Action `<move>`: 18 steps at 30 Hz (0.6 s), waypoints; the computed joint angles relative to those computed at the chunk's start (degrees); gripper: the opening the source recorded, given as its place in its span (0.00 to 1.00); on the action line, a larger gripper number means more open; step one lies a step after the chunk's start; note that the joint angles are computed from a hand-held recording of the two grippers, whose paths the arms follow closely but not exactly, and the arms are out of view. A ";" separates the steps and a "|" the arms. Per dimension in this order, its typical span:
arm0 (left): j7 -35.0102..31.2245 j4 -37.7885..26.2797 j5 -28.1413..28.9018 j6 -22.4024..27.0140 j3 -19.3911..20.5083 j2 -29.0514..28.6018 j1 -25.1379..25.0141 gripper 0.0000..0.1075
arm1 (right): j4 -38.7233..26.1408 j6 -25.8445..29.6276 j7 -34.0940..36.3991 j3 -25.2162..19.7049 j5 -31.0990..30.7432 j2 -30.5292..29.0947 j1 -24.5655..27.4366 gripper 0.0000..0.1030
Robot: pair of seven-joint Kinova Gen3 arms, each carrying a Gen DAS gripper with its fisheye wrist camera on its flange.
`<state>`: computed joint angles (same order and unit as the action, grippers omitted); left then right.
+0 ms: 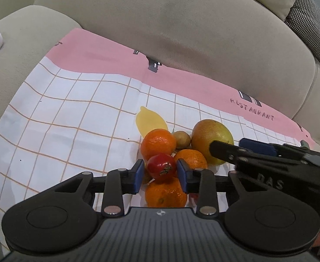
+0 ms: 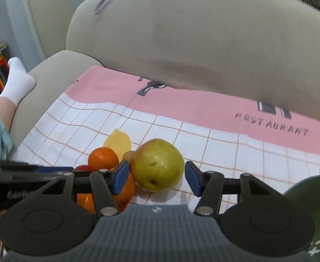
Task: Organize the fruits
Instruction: 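Grasp a red cherry tomato with the left gripper while the right gripper grasps a pear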
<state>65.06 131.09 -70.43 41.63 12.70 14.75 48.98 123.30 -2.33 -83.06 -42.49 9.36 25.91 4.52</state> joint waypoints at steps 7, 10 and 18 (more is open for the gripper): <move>0.07 -0.11 -1.05 -0.46 -0.29 0.56 -0.28 0.32 | -4.31 4.88 0.41 -0.36 -5.05 3.82 -0.21 0.60; 0.28 -0.20 -1.47 -0.44 -0.45 0.77 -0.33 0.32 | -6.25 7.29 1.41 -0.20 -8.12 5.38 -0.36 0.61; 1.34 -0.10 -2.37 -0.26 -0.36 0.92 -0.12 0.31 | -9.23 10.88 5.54 -0.52 -15.38 8.17 0.55 0.61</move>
